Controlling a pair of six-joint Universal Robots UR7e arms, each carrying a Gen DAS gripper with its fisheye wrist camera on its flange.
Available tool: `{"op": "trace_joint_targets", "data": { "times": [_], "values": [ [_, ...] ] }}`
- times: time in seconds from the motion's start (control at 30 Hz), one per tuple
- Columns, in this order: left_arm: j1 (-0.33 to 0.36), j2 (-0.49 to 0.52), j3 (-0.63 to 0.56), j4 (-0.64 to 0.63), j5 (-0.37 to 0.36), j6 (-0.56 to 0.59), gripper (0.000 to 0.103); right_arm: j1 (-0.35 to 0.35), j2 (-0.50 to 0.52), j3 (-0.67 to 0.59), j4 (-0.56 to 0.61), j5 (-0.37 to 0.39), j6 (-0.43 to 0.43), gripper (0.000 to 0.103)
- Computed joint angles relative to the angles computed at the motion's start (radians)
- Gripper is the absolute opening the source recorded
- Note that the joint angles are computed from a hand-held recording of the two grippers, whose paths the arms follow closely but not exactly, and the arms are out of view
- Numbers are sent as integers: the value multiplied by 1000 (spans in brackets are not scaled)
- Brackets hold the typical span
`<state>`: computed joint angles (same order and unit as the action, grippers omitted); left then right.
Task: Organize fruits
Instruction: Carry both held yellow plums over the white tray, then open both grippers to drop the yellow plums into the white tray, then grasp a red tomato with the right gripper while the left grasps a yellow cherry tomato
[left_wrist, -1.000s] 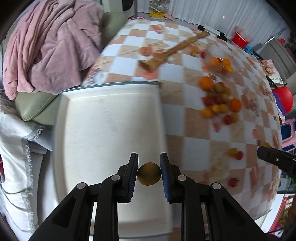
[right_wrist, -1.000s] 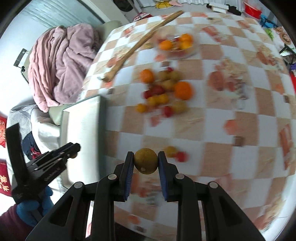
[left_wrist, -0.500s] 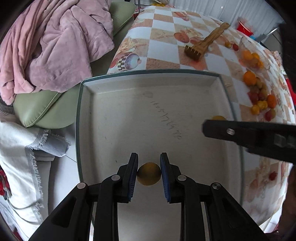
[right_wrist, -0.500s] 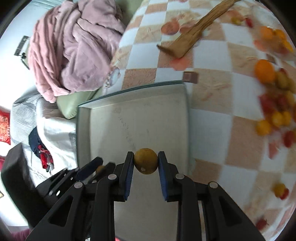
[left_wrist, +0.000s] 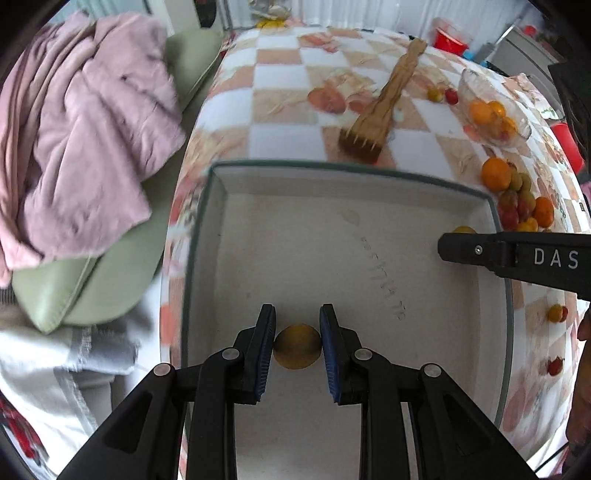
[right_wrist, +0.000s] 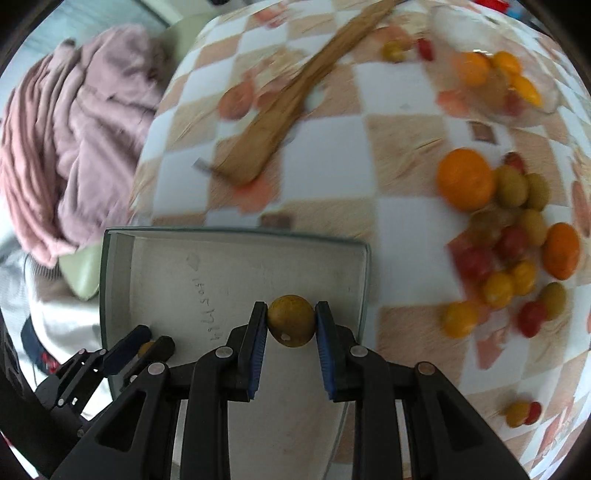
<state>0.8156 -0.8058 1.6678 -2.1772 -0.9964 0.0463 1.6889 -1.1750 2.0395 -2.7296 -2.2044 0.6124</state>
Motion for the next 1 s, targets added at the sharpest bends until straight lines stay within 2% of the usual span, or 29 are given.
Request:
{"op": "trace_joint_targets", "data": {
  "times": [0.07, 0.13, 0.17, 0.2, 0.27, 0.43, 0.67, 0.83, 1.0],
  "values": [
    [-10, 2, 0, -12, -5, 20, 28, 0, -20, 19, -26, 15, -17, 29],
    [-19, -6, 9, -11, -8, 33, 63, 9, -39, 36, -38, 24, -23, 42],
    [-24, -14, 23, -31, 3, 37, 86, 13, -49, 47, -51, 33, -28, 58],
    [-32, -29, 51, -82, 14, 49, 88, 18, -54, 56, -75, 47, -35, 73],
    [-36, -48, 63, -87, -1, 51, 88, 48, -66, 66, -88, 29, -29, 83],
    [-58, -85, 67, 32, -38, -13, 88, 104, -153, 128, -21, -35, 42, 83],
    [-130, -129, 122, 46, -95, -11, 88, 153, -353, 279, 212, -124, 284, 83],
    [-183, -113, 141, 9, -183, 48, 88, 156, -514, 399, 351, -131, 477, 83],
    [-222, -72, 156, -15, -284, 63, 88, 138, -610, 479, 414, -122, 555, 83]
  ]
}}
